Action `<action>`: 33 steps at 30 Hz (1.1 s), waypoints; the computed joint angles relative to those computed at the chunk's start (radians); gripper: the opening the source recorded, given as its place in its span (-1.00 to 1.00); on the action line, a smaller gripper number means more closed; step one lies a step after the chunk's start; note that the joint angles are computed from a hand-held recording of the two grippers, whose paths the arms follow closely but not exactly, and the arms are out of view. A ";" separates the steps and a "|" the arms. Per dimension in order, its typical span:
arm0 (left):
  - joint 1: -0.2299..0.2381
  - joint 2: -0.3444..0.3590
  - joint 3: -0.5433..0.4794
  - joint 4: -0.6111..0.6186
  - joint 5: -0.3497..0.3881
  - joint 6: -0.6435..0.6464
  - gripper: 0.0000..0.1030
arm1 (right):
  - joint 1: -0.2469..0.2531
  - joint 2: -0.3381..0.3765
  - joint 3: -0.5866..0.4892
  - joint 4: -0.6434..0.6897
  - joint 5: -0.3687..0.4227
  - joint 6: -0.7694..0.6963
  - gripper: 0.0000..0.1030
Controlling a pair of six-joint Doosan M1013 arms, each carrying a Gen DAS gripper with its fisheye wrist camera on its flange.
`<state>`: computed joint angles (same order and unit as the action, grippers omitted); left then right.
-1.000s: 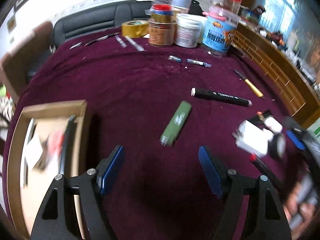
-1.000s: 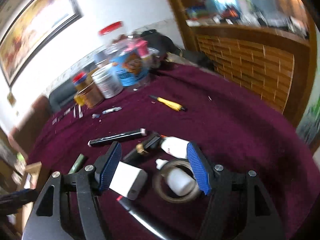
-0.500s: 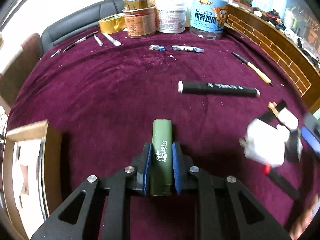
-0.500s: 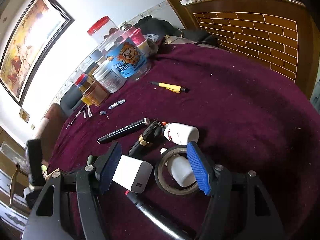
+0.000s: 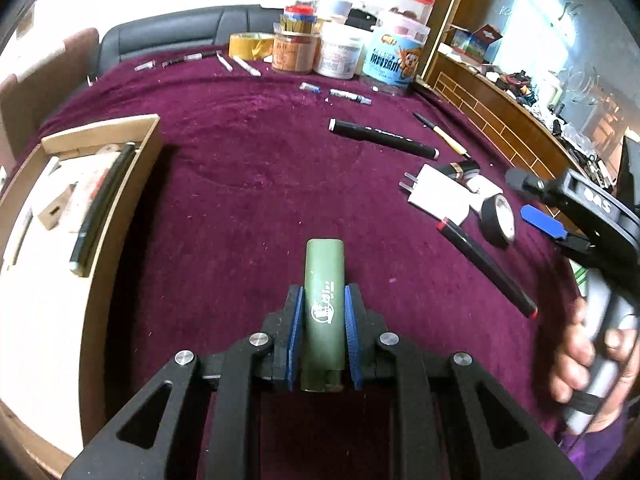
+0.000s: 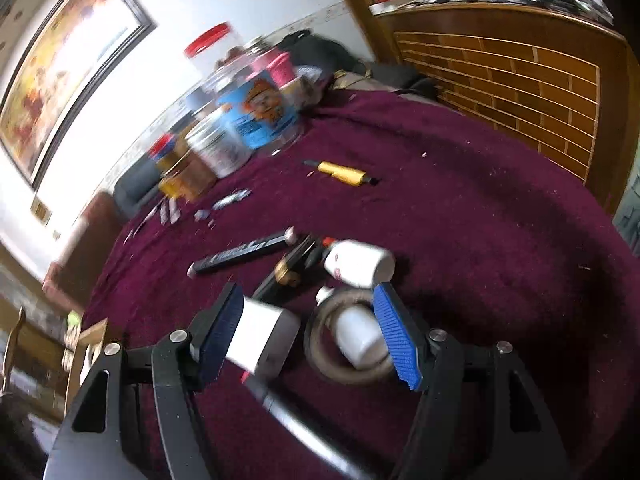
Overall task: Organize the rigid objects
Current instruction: 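Grasp the red-capped black marker with the right tool while the left holds the lighter, then drop the lighter into the box with the left tool while the right carries the marker over it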
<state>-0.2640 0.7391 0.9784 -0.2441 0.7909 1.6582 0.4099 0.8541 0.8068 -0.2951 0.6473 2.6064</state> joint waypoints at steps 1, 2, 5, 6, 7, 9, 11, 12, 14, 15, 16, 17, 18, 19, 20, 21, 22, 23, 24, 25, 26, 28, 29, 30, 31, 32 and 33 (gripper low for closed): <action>-0.003 -0.008 0.016 0.005 -0.016 0.009 -0.68 | 0.002 -0.007 -0.002 0.058 0.027 -0.103 0.30; -0.004 -0.015 0.028 -0.007 -0.024 0.031 -0.68 | 0.001 -0.004 -0.018 0.117 0.065 -0.199 0.30; 0.002 -0.025 0.048 -0.084 -0.024 0.094 -0.68 | 0.001 0.027 -0.101 0.236 0.240 -0.435 0.30; 0.006 -0.028 0.054 -0.113 -0.023 0.109 -0.68 | 0.003 0.043 -0.132 0.238 0.294 -0.470 0.30; 0.010 -0.032 0.060 -0.142 -0.021 0.121 -0.68 | 0.008 0.066 -0.173 0.216 0.362 -0.490 0.30; 0.021 -0.043 0.075 -0.188 -0.021 0.142 -0.68 | 0.018 0.118 -0.262 0.167 0.476 -0.506 0.25; 0.031 -0.062 0.100 -0.208 -0.041 0.147 -0.68 | 0.023 0.157 -0.328 0.150 0.537 -0.516 -0.18; 0.036 -0.071 0.112 -0.213 -0.054 0.146 -0.68 | 0.030 0.165 -0.340 0.116 0.537 -0.514 -0.24; 0.045 -0.086 0.132 -0.216 -0.075 0.140 -0.68 | 0.038 0.192 -0.392 0.102 0.571 -0.526 -0.42; 0.052 -0.095 0.143 -0.222 -0.085 0.134 -0.68 | 0.045 0.207 -0.419 0.081 0.588 -0.533 -0.44; 0.057 -0.099 0.147 -0.228 -0.091 0.133 -0.68 | 0.049 0.212 -0.430 0.064 0.596 -0.540 -0.52; 0.065 -0.106 0.156 -0.237 -0.102 0.133 -0.68 | 0.055 0.214 -0.431 0.048 0.597 -0.544 -0.64; 0.071 -0.110 0.159 -0.238 -0.110 0.128 -0.68 | 0.057 0.211 -0.426 0.049 0.593 -0.544 -0.72; 0.079 -0.114 0.163 -0.237 -0.116 0.122 -0.68 | 0.056 0.204 -0.413 0.059 0.580 -0.532 -0.77; 0.090 -0.119 0.167 -0.238 -0.124 0.112 -0.68 | 0.053 0.188 -0.384 0.067 0.554 -0.513 -0.77; 0.097 -0.119 0.168 -0.236 -0.127 0.103 -0.68 | 0.052 0.164 -0.339 0.074 0.517 -0.487 -0.77; 0.108 -0.121 0.169 -0.227 -0.133 0.079 -0.68 | 0.050 0.152 -0.319 0.087 0.495 -0.474 -0.77; 0.118 -0.121 0.170 -0.218 -0.139 0.058 -0.68 | 0.044 0.132 -0.284 0.122 0.458 -0.459 -0.77; 0.126 -0.121 0.169 -0.205 -0.144 0.038 -0.68 | 0.037 0.115 -0.254 0.163 0.422 -0.449 -0.77; 0.135 -0.119 0.167 -0.184 -0.149 0.011 -0.68 | 0.035 0.114 -0.254 0.189 0.408 -0.446 -0.77; 0.142 -0.118 0.166 -0.164 -0.152 -0.012 -0.68 | 0.030 0.103 -0.237 0.231 0.380 -0.448 -0.77; 0.163 -0.108 0.151 -0.124 -0.140 -0.073 -0.68 | 0.023 0.097 -0.231 0.320 0.345 -0.466 -0.77; 0.171 -0.102 0.141 -0.112 -0.126 -0.095 -0.68 | 0.022 0.099 -0.237 0.361 0.334 -0.480 -0.77; 0.183 -0.094 0.125 -0.100 -0.105 -0.122 -0.68 | 0.022 0.103 -0.247 0.391 0.328 -0.491 -0.77; 0.189 -0.086 0.111 -0.093 -0.090 -0.133 -0.68 | 0.024 0.115 -0.274 0.428 0.328 -0.504 -0.77; 0.196 -0.073 0.086 -0.076 -0.064 -0.147 -0.68 | 0.026 0.128 -0.303 0.461 0.332 -0.522 -0.77; 0.201 -0.060 0.059 -0.051 -0.045 -0.164 -0.68 | 0.028 0.144 -0.336 0.481 0.341 -0.535 -0.77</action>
<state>-0.0633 0.6788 1.0377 -0.2947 0.7461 1.4945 0.4377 0.9982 0.4710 0.1861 0.9882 2.0712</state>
